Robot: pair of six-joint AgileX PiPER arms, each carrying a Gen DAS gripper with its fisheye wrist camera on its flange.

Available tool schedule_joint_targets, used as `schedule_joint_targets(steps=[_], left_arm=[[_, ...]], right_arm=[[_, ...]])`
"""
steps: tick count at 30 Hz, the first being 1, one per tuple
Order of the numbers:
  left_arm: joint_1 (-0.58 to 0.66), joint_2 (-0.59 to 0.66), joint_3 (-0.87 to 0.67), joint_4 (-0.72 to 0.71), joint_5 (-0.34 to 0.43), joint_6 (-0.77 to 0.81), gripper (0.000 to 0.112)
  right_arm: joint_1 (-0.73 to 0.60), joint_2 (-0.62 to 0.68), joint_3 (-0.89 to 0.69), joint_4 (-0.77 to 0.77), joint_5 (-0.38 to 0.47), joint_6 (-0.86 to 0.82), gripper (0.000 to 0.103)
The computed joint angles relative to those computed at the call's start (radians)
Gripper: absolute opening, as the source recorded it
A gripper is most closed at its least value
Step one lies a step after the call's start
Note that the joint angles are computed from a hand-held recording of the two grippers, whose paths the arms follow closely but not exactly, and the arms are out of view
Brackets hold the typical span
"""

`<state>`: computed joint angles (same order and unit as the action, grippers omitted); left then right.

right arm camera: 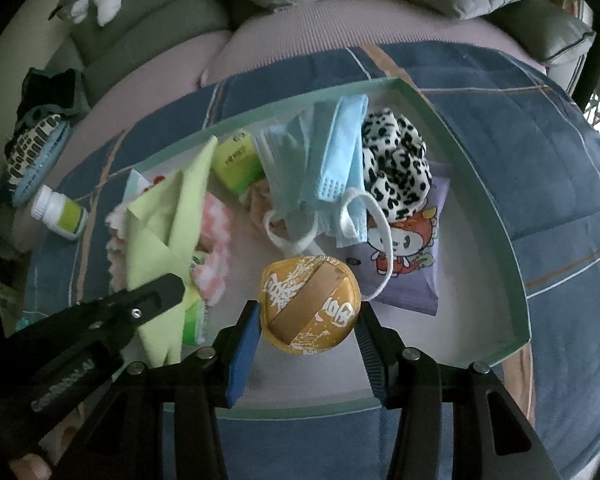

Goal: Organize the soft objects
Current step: 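Open the right tool to drop the tan tin into the tray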

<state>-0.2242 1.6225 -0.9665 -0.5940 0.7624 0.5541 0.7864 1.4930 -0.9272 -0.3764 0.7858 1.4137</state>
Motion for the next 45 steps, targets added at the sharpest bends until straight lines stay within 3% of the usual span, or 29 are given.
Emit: schedule_joint_targets(steps=[6,9,11,13,19,25,32,33,37,41,45], left_arm=[[0.001,0.016,-0.013,-0.013,0.010,0.005,0.015],[0.007,0.016,-0.015,-0.041,0.027,0.032,0.030],[0.002,0.009,-0.015,-0.046,0.035,0.034,0.046],[-0.013,-0.006,-0.013,-0.023,0.027,0.015,0.053],[0.000,-0.053,-0.014,-0.002,0.036,0.004,0.055],[0.012,-0.124,-0.013,0.089,-0.017,-0.054,0.070],[0.071,-0.131,-0.021,0.219,-0.099,-0.165,0.088],[0.084,-0.127,-0.022,0.237,-0.109,-0.181,0.089],[0.118,-0.116,-0.019,0.326,-0.144,-0.266,0.093],[0.126,-0.099,-0.015,0.410,-0.184,-0.355,0.097],[0.139,-0.079,-0.017,0.415,-0.189,-0.360,0.099]], right_arm=[[-0.016,0.018,0.014,0.026,-0.027,-0.018,0.052],[-0.020,0.022,0.016,0.031,-0.029,-0.018,0.052],[-0.022,0.023,0.008,0.028,-0.020,-0.020,0.053],[-0.015,0.019,0.002,0.018,-0.007,-0.010,0.054],[0.005,0.005,-0.026,-0.021,0.044,0.017,0.056],[0.041,-0.021,-0.057,-0.081,0.105,0.068,0.056],[0.073,0.005,-0.106,-0.111,0.135,0.071,0.069],[0.075,0.011,-0.114,-0.113,0.141,0.067,0.074],[0.093,0.025,-0.132,-0.129,0.157,0.085,0.076],[0.093,0.030,-0.136,-0.132,0.156,0.081,0.093],[0.094,0.030,-0.136,-0.140,0.157,0.087,0.094]])
